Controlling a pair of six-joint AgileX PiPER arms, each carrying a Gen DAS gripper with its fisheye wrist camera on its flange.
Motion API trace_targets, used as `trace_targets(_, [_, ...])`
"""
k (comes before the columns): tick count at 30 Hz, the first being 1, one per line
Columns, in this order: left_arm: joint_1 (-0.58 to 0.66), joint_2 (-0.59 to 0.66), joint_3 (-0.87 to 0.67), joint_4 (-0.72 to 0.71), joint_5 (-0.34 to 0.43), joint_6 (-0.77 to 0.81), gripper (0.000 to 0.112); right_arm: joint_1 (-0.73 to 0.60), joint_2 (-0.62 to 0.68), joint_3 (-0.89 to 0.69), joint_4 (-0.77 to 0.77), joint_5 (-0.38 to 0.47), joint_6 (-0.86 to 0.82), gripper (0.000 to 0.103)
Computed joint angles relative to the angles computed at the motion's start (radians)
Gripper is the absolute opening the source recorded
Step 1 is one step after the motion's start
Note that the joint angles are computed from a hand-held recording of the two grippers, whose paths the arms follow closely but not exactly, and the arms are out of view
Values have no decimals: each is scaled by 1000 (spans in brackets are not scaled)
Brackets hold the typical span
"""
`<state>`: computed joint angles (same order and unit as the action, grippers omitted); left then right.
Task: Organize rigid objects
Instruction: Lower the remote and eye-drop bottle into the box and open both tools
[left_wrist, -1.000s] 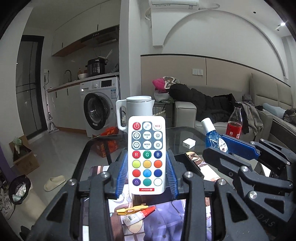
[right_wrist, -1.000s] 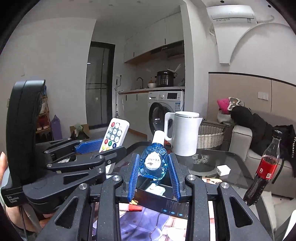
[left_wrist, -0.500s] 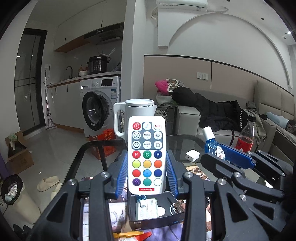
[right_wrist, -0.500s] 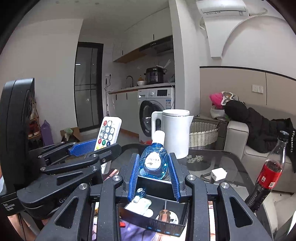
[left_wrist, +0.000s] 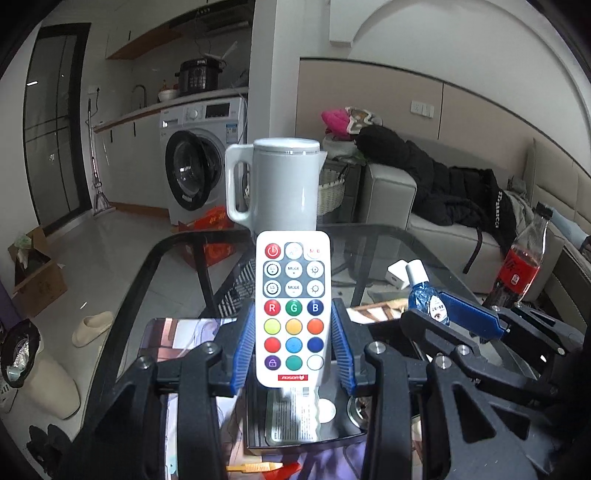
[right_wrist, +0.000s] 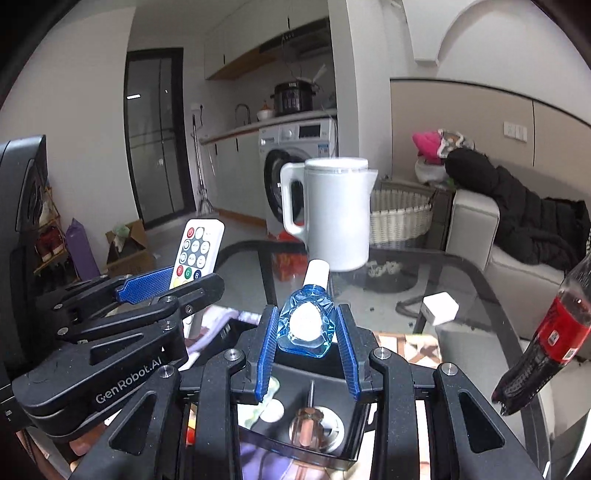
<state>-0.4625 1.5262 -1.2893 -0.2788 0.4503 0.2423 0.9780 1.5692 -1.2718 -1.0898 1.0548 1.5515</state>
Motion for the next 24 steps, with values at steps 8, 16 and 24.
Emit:
trace_targets(8, [-31,121,-105,87,186,-78,38,-156,33,0,286,-88,-167,31])
trace_targets(16, [-47,194,-165,123,314,-97,38,-236,54,31,463,-156,-286,31])
trace_targets(24, [-46,220,-186,151,337,-118,38,-231,58,17,486,-150,-311,31])
